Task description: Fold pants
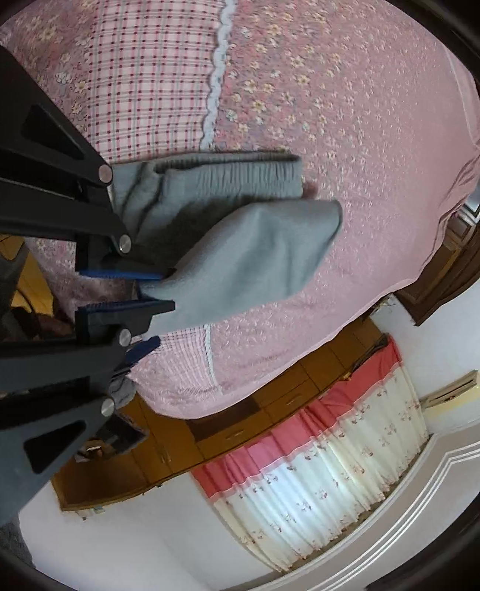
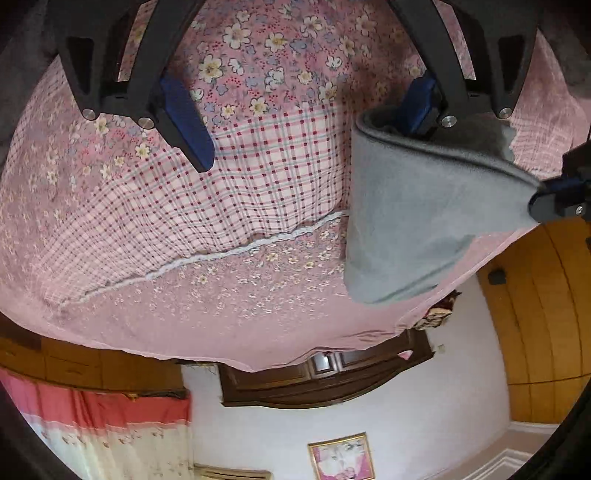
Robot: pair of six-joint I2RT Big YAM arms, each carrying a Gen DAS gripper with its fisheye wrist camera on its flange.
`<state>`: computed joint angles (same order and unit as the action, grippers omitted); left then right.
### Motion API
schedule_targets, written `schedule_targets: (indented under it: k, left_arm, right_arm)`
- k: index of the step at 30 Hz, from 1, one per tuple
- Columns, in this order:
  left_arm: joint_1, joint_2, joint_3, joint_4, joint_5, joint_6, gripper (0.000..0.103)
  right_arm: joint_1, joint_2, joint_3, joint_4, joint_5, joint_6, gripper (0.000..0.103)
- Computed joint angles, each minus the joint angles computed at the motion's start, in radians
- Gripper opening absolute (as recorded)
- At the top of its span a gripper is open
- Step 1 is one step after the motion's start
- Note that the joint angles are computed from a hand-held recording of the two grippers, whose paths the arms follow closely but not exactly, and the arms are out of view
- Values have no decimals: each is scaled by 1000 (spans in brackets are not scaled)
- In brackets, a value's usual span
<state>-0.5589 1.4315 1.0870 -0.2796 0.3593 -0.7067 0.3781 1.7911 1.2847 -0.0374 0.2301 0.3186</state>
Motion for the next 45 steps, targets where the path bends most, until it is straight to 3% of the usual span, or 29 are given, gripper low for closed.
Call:
schedule_targets:
  k: [4, 8, 13, 15, 17, 21, 24, 29, 33, 37, 41, 43, 45]
  left_arm:
    - [4, -9, -1, 13, -17, -5, 10]
    - [11, 16, 93, -37, -7, 17, 10]
    - [-13, 31, 194, -58, 12, 68, 10]
    - [-19, 28, 208, -64, 2, 81, 10]
    - [-21, 18, 202, -51, 3, 74, 10]
    - [-11, -19, 145, -21, -33, 47, 10]
    - [6, -52, 55, 42, -44, 0, 10]
    - [35, -52, -92, 127, -77, -108, 10]
    - [15, -51, -174, 188, -121, -158, 10]
    - [-39, -59, -183, 169, -222, -143, 9]
    - [-90, -86, -187, 174, -288, -170, 9]
    - [-102, -84, -174, 137, -319, -149, 10]
    - [-103, -69, -180, 124, -321, -154, 10]
  right_arm:
    - [35, -21, -49, 78, 69, -89, 92]
    - [61, -24, -69, 156, 75, -124, 92]
    - [56, 17, 19, 126, 45, -68, 92]
    - [70, 21, 28, 125, 103, -92, 92]
    - [74, 35, 47, 67, 183, -103, 92]
    - [28, 0, -12, 92, 27, 43, 92]
    - [-3, 17, -2, 81, -79, 145, 92]
    - [-5, 34, 5, 86, -96, 137, 95]
    - [-19, 60, 46, 52, -133, 93, 97]
    - [-30, 67, 60, 38, -169, 77, 97]
    - [-17, 66, 59, 26, -137, -31, 97]
    - [-18, 70, 70, 10, -142, -88, 97]
    - [-22, 69, 81, -20, -163, -94, 97]
